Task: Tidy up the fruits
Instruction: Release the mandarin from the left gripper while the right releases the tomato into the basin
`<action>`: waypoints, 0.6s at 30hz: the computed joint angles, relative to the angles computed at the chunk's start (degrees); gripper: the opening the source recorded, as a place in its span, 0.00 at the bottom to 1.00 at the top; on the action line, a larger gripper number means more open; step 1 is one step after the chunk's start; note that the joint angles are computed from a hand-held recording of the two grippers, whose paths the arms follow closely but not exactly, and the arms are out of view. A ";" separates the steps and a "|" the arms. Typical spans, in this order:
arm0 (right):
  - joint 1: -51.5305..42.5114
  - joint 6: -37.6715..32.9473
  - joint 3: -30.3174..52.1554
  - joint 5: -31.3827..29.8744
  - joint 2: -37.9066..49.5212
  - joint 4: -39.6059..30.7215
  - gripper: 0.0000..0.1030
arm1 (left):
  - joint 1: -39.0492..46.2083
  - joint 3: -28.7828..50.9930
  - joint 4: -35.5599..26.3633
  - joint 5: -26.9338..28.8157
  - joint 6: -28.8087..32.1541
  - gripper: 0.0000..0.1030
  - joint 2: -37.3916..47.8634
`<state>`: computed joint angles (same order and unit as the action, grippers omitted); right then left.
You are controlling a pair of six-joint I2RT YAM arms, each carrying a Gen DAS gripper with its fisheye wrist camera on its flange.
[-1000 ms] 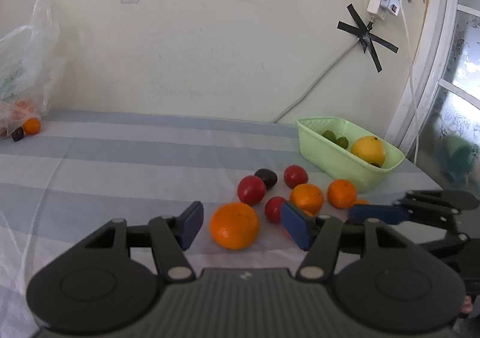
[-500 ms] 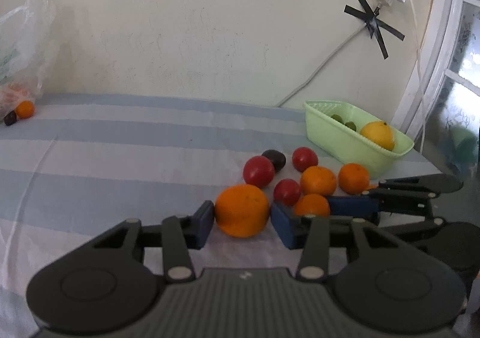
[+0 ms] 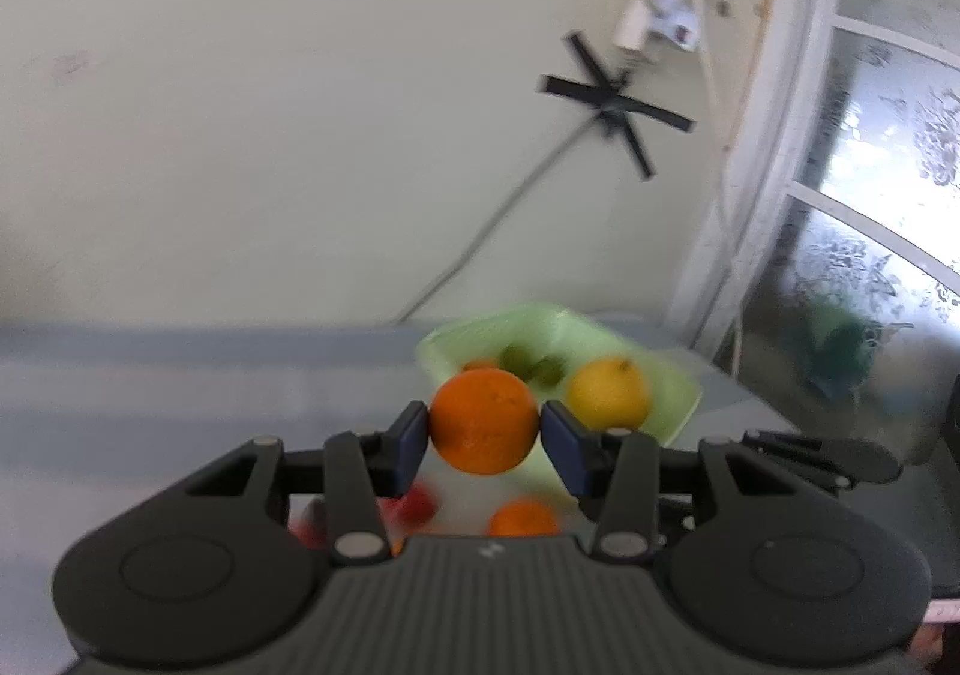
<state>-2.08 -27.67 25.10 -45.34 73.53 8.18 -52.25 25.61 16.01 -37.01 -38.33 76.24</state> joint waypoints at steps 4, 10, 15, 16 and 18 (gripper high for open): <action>-1.54 3.39 3.22 2.89 6.76 5.82 0.30 | 6.51 9.09 3.61 9.47 5.29 0.41 11.35; -2.42 4.23 5.94 4.38 13.88 8.42 0.31 | 10.28 18.11 1.02 14.93 5.16 0.41 22.58; -2.93 3.56 5.85 4.30 14.59 9.16 0.31 | 10.17 19.37 1.40 14.22 6.16 0.44 24.44; -2.39 4.10 4.80 4.76 13.81 9.85 0.32 | 9.99 19.20 1.60 13.89 6.25 0.44 24.26; -2.55 4.43 4.60 4.68 14.04 10.54 0.32 | 9.81 18.26 1.81 13.28 6.00 0.44 23.00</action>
